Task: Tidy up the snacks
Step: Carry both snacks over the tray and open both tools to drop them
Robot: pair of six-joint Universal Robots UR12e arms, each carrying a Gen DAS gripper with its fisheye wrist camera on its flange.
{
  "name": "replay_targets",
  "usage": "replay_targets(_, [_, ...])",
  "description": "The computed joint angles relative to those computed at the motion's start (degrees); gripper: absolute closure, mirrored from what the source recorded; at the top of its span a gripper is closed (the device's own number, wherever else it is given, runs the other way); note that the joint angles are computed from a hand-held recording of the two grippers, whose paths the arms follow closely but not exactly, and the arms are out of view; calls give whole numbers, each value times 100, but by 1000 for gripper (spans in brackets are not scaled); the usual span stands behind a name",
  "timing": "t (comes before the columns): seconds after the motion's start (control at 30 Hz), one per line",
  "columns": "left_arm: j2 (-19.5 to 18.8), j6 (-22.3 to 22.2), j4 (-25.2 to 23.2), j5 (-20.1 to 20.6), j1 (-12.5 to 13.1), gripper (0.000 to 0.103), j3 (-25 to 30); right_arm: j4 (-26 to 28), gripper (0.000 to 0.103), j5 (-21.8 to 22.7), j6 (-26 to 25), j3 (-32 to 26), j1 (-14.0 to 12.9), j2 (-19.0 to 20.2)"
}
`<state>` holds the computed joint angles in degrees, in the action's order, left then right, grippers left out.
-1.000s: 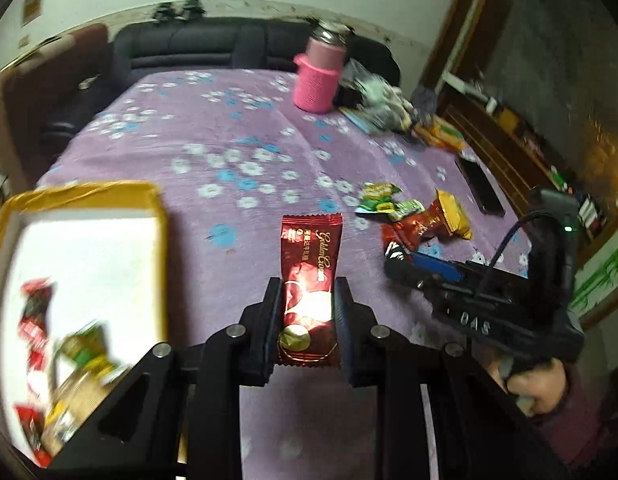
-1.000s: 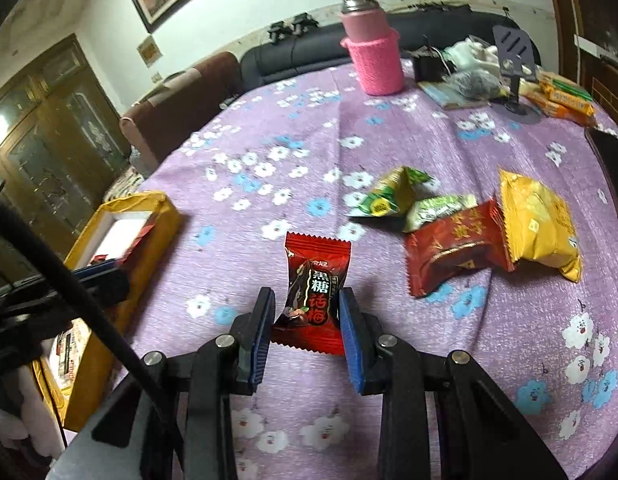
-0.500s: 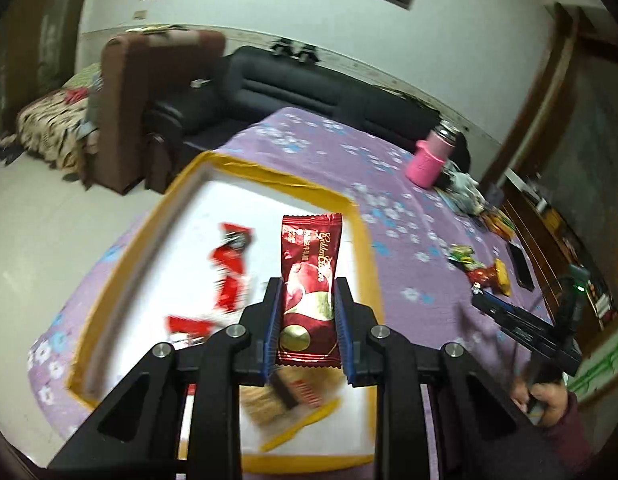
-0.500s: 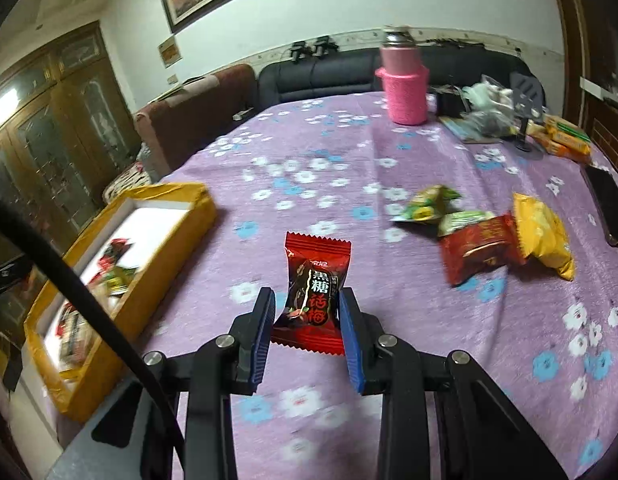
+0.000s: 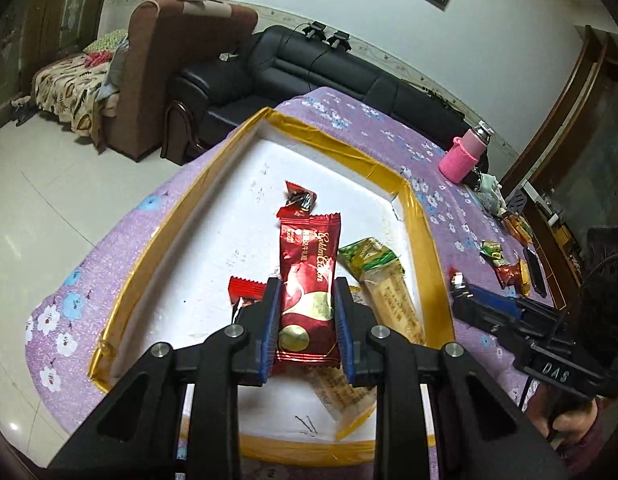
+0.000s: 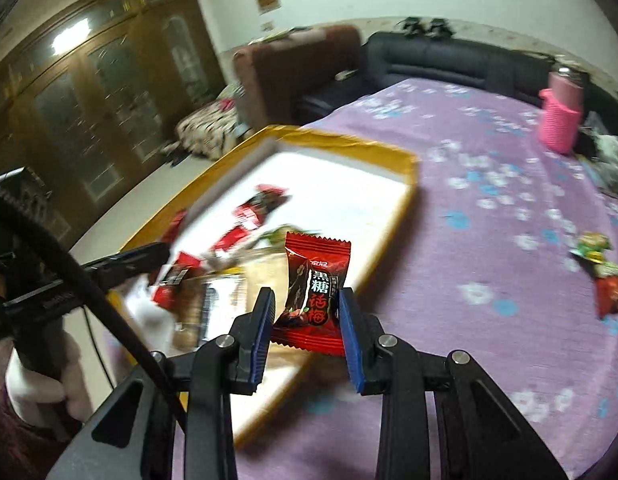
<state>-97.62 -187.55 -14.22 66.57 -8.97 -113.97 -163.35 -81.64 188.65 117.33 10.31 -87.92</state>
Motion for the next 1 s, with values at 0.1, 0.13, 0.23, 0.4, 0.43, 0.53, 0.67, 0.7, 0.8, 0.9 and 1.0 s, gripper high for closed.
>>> replay_targets(0.1, [-39,-80,36,-80,29,74,3,290,72,112,-74,-241,112,203])
replay_targets(0.13, [-44,-121,53,-125,48,73,-4,357,72,123,-80,-297,150,249])
replay_targets(0.23, [-40,-220,181,-374,140,66,-57,562,72,210,-96,-496,204,423])
replay_targets(0.4, [39,-387,542,-546,261,44,-197,729,76,5,-141,-807,296,683])
replay_targets(0.43, [52,-426,618,-600,292,43,-225,776,75,-126,-187,-903,327,750])
replay_targets(0.53, [84,-462,726,-711,354,41,-272,943,76,-326,-219,-1112,373,883])
replay_targets(0.67, [121,-468,733,-759,380,37,-301,993,75,-518,-156,-1225,400,979])
replay_targets(0.7, [130,-459,732,-762,381,35,-304,896,75,-419,-59,-1175,364,948])
replay_targets(0.8, [157,-413,730,-705,367,32,-309,688,71,-259,61,-1047,307,826])
replay_targets(0.9, [195,-327,721,-466,256,27,-309,399,63,-421,28,-859,329,656])
replay_targets(1.0, [256,-236,624,264,-2,12,-266,124,60,-564,29,-627,330,475])
